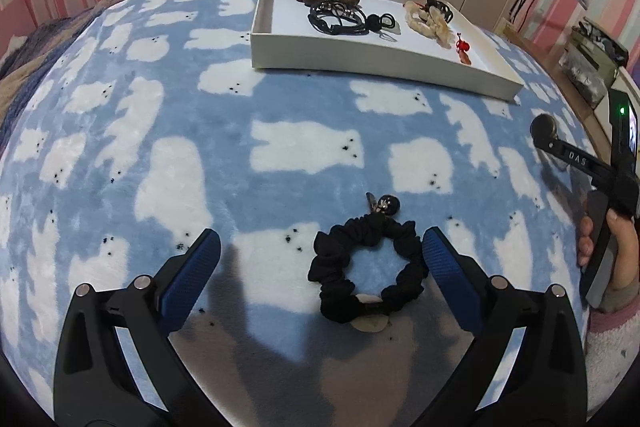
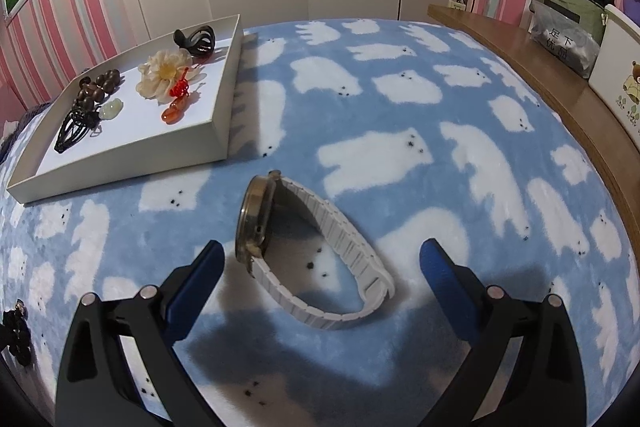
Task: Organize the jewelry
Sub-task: 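Grasp the black scrunchie with the left tool while the right tool grasps the white-band watch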
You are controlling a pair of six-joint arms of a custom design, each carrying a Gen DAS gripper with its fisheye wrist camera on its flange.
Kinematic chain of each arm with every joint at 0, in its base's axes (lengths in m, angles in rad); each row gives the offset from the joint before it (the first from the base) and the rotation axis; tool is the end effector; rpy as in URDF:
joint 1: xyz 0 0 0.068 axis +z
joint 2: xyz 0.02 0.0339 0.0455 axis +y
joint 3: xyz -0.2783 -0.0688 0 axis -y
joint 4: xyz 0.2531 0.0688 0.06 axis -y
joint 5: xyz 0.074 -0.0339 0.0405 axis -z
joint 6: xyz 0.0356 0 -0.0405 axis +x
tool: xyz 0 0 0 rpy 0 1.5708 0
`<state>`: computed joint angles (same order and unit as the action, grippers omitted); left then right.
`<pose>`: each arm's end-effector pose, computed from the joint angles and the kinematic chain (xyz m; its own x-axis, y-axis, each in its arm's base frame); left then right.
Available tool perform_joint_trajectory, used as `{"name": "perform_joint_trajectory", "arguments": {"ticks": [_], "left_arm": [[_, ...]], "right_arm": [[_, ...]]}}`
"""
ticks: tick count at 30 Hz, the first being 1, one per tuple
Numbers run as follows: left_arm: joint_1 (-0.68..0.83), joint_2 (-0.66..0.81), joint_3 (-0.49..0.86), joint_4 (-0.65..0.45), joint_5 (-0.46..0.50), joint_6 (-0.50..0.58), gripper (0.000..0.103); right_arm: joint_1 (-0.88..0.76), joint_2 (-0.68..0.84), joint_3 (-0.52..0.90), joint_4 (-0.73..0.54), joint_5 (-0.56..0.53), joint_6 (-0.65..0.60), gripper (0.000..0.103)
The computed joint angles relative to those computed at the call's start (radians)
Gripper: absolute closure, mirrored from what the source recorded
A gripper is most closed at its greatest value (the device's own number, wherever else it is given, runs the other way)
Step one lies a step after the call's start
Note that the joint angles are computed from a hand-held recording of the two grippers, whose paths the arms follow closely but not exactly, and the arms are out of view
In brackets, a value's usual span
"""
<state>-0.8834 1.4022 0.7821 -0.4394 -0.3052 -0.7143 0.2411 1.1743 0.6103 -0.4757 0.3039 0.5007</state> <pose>0.1777 -0.1996 0.1955 -0.8399 0.0384 -0.5414 0.1240 0.9847 -0.1225 0.2096 0.0406 0.1925 -0.7732 0.2816 -0.5682 0.3312 0.9434 0.0168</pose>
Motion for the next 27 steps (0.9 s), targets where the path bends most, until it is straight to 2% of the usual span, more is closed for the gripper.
{"name": "perform_joint_trajectory", "arguments": {"ticks": [4, 8, 12, 16, 27], "left_arm": [[-0.008, 0.016, 0.013, -0.027, -0.023, 0.001, 0.005], [0.004, 0.053, 0.026, -0.038, -0.018, 0.002, 0.023], [-0.013, 0.081, 0.043, -0.056, -0.059, 0.000, 0.027], [-0.019, 0.090, 0.051, -0.061, -0.082, 0.001, 0.039], [-0.018, 0.081, 0.048, -0.053, -0.099, 0.003, 0.067]], "right_arm": [[0.000, 0.003, 0.000, 0.001, 0.001, 0.004, 0.005], [0.007, 0.008, 0.003, 0.001, 0.009, 0.002, 0.005], [0.020, 0.009, 0.006, -0.007, 0.023, 0.000, 0.007], [0.031, 0.015, 0.011, -0.012, 0.018, -0.011, 0.025], [0.035, 0.002, 0.012, -0.014, 0.005, -0.016, 0.044]]}}
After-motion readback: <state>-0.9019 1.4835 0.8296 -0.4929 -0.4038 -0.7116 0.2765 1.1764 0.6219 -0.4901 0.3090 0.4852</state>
